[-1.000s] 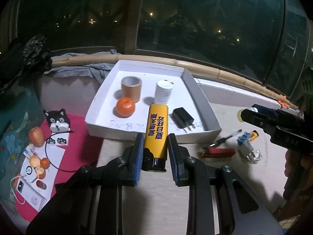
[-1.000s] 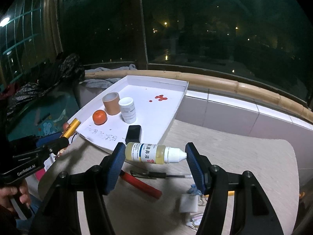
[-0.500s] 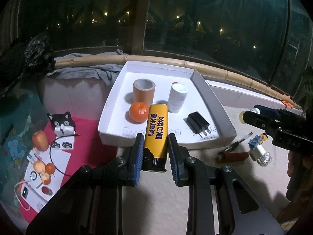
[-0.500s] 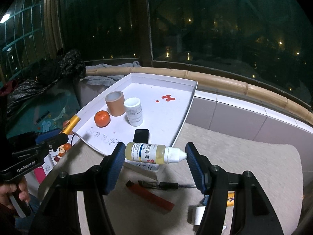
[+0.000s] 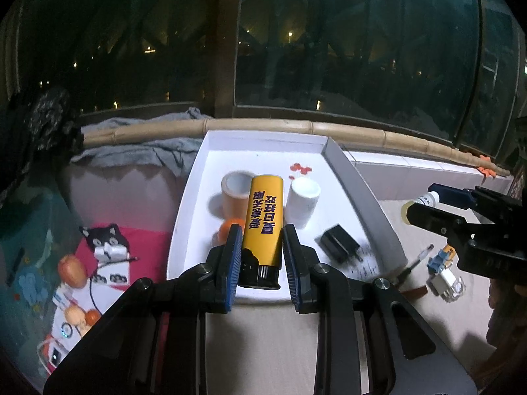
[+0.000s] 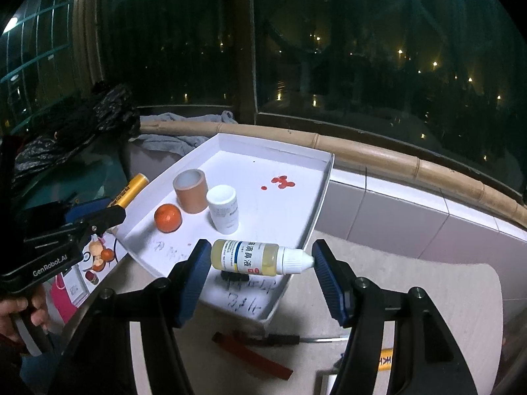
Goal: Organize rigid objects
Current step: 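Carry the yellow lighter and small white bottle into the white tray and release both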
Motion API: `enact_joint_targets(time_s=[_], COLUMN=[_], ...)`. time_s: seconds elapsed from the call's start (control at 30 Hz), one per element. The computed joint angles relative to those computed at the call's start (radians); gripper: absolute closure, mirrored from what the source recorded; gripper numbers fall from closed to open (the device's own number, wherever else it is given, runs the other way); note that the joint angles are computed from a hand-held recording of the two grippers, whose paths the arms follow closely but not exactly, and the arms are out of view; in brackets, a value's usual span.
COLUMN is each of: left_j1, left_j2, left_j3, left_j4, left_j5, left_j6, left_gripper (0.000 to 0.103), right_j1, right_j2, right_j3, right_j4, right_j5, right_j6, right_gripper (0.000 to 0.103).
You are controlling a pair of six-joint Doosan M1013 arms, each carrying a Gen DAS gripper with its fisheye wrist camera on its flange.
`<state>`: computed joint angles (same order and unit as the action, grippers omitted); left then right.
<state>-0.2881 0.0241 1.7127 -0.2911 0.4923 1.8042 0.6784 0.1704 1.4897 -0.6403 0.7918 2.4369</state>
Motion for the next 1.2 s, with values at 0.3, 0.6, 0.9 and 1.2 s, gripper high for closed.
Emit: enact_joint_targets(time_s=[0.3, 0.6, 0.9, 1.2], left_j1=[0.006, 0.001, 0.000, 0.012], left_j2=[0.062, 0.157, 0.262, 0.315], left_j3=[-0.088, -0.210, -0.342, -0.391], left_j4=[-0.021, 0.026, 0.022, -0.011], left_j5=[0.011, 0.050, 0.127, 0.202], left_j6=[0.067, 0.057, 0.001, -0.030], left_gripper=[0.079, 0.079, 0.079, 0.079], right_j1=[-0.025, -0.053, -0.081, -0.105], right_j2=[0.038, 0.085, 0.167, 0.201], right_j3=[-0.062, -0.156, -0.238, -0.251], right_j4=[0.034, 0.060, 0.162, 0.246], right_j5=[0.018, 0.042, 0.065, 0.077], right_j6=[-0.019, -0.010, -0.004, 0.075], right_gripper=[0.040, 0.040, 0.040, 0.040])
